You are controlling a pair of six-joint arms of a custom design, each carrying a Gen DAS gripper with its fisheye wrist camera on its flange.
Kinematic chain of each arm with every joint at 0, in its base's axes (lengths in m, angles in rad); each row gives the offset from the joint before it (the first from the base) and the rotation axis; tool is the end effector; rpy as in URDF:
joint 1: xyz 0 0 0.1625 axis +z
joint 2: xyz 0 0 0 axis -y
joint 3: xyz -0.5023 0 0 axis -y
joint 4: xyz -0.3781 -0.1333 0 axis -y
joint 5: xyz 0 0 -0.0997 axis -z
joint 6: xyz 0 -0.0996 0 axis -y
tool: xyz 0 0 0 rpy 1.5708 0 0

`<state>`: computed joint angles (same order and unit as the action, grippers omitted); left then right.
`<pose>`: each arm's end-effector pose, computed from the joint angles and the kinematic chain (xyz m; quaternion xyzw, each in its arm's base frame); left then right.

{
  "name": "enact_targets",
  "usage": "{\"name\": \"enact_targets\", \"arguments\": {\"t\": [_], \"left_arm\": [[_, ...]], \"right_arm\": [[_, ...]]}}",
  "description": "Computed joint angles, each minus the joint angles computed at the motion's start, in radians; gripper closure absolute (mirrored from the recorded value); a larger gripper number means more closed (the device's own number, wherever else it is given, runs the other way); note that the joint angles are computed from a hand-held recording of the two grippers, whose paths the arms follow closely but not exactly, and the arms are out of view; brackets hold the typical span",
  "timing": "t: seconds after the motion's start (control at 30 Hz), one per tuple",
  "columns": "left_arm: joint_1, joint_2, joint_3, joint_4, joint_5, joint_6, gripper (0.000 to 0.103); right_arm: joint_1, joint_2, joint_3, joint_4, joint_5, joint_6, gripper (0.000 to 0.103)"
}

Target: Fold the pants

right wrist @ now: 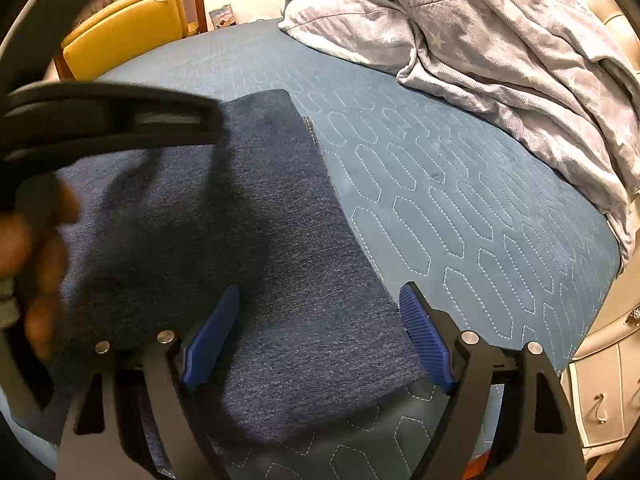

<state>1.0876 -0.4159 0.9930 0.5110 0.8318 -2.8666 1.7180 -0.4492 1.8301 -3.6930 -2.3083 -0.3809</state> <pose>-0.1581 -0.7326 0.0477 0.2549 0.8731 -0.2581 0.3256 0.1605 -0.6304 0.0223 0.1009 -0.8734 0.2964 0.3731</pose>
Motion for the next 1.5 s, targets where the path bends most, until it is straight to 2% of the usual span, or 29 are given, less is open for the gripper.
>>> {"name": "enact_targets", "arguments": {"t": [0.1, 0.2, 0.3, 0.37, 0.4, 0.47, 0.6, 0.67, 0.7, 0.77, 0.8, 0.87, 1.0, 1.1, 1.2, 1.27, 1.5], "left_arm": [[-0.008, -0.063, 0.137, -0.096, -0.030, -0.026, 0.052], [-0.006, -0.054, 0.156, -0.052, -0.064, -0.067, 0.049], [-0.005, -0.055, 0.182, -0.082, -0.087, -0.019, 0.043], [-0.005, -0.061, 0.168, -0.027, -0.082, -0.068, 0.041], [-0.008, -0.076, 0.186, -0.036, -0.088, -0.081, 0.041], [-0.019, -0.141, 0.277, -0.102, -0.082, -0.104, 0.033], [-0.041, -0.293, 0.496, -0.177, -0.067, -0.231, 0.021], [-0.050, -0.335, 0.558, -0.147, -0.080, -0.315, 0.018], [-0.054, -0.352, 0.583, -0.126, -0.079, -0.345, 0.018], [-0.077, -0.387, 0.645, -0.100, -0.115, -0.391, 0.012], [-0.087, -0.399, 0.669, -0.096, -0.134, -0.415, 0.006], [-0.106, -0.435, 0.719, -0.082, -0.138, -0.478, 0.003], [-0.143, -0.472, 0.753, -0.027, -0.126, -0.586, 0.002], [-0.186, -0.479, 0.769, -0.012, -0.172, -0.627, 0.002], [-0.231, -0.484, 0.783, 0.021, -0.208, -0.669, 0.002], [-0.248, -0.484, 0.785, 0.039, -0.229, -0.695, 0.002], [-0.261, -0.497, 0.785, 0.065, -0.220, -0.728, 0.002]], "right_arm": [[0.003, 0.000, 0.005, -0.004, -0.003, 0.001, 0.024], [0.004, 0.002, 0.003, -0.008, -0.007, -0.005, 0.024], [0.005, 0.009, -0.002, -0.015, -0.017, -0.018, 0.024], [0.006, 0.010, -0.004, -0.017, -0.020, -0.022, 0.024], [0.005, 0.009, -0.004, -0.014, -0.019, -0.021, 0.024], [0.006, 0.008, -0.004, -0.008, -0.020, -0.019, 0.024], [0.001, -0.001, -0.001, 0.001, -0.012, -0.007, 0.017], [-0.006, -0.037, 0.022, 0.061, 0.012, 0.058, 0.016], [-0.001, -0.047, 0.030, 0.069, -0.004, 0.074, 0.016], [0.023, -0.051, 0.048, 0.015, -0.071, 0.048, 0.016], [0.033, -0.061, 0.065, 0.000, -0.087, 0.046, 0.016], [0.050, -0.095, 0.115, -0.007, -0.089, 0.080, 0.015], [0.104, -0.155, 0.215, -0.004, -0.105, 0.152, 0.015], [0.145, -0.197, 0.256, 0.064, -0.109, 0.225, 0.015], [0.182, -0.212, 0.271, 0.062, -0.113, 0.218, 0.015], [0.213, -0.208, 0.281, 0.022, -0.130, 0.171, 0.015], [0.237, -0.208, 0.283, -0.008, -0.123, 0.149, 0.015]]}}
